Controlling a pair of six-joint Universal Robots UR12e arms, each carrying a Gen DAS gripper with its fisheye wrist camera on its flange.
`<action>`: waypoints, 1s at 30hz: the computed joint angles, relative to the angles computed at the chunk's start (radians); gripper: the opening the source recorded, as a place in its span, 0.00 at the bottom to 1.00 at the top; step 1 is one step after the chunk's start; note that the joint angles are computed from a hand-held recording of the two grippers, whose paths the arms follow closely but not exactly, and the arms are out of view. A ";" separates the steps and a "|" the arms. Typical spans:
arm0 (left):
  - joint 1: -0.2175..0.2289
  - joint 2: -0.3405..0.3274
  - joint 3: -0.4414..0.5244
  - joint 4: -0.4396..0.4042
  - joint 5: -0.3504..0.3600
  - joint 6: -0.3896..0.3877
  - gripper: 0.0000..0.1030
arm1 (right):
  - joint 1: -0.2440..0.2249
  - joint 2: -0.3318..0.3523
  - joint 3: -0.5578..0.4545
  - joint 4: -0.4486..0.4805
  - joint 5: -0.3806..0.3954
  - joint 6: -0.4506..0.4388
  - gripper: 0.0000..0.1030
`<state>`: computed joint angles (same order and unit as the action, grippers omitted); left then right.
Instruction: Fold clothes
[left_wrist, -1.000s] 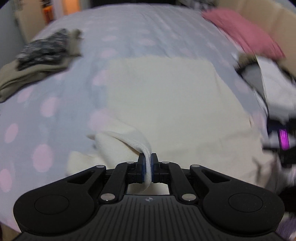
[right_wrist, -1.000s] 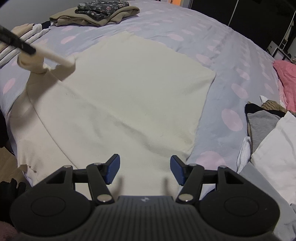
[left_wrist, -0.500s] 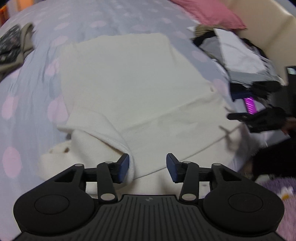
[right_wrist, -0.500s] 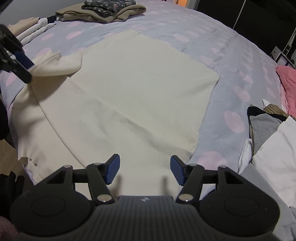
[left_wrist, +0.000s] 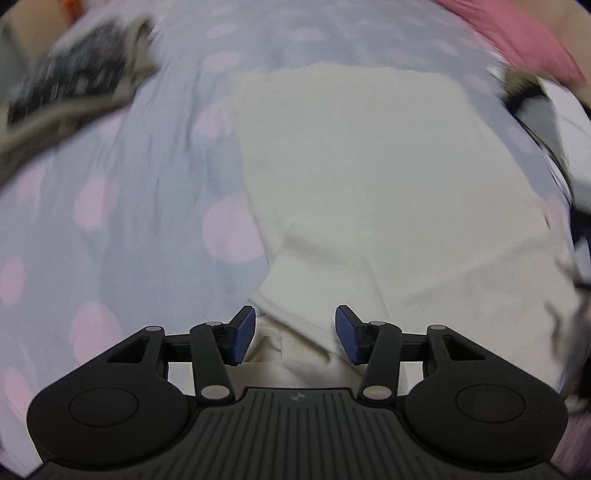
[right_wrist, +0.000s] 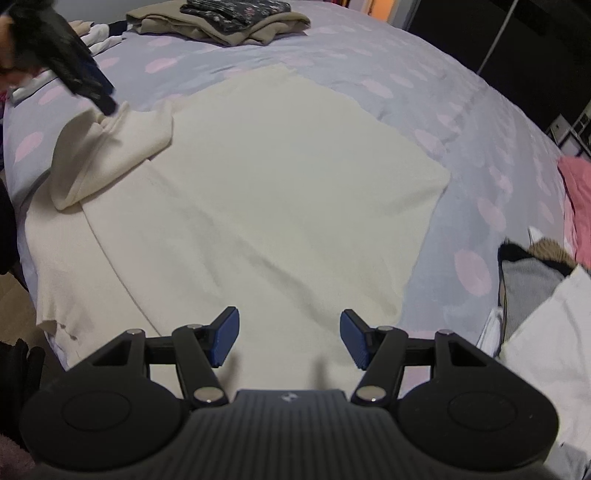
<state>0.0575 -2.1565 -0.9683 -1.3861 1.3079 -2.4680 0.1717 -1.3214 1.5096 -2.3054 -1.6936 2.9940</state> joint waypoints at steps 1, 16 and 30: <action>0.001 -0.009 0.011 -0.014 -0.004 -0.025 0.37 | 0.003 0.003 -0.005 -0.004 -0.001 -0.009 0.65; 0.000 0.093 -0.107 0.054 -0.169 0.041 0.01 | 0.034 0.046 -0.075 0.034 0.024 -0.061 0.70; -0.029 0.183 -0.274 -0.052 -0.213 0.353 0.01 | 0.004 0.063 -0.114 0.053 0.183 0.206 0.76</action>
<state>0.0289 -1.9735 -1.2424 -1.4384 1.0952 -2.1153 0.1759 -1.2583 1.3961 -2.2525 -1.5108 3.2005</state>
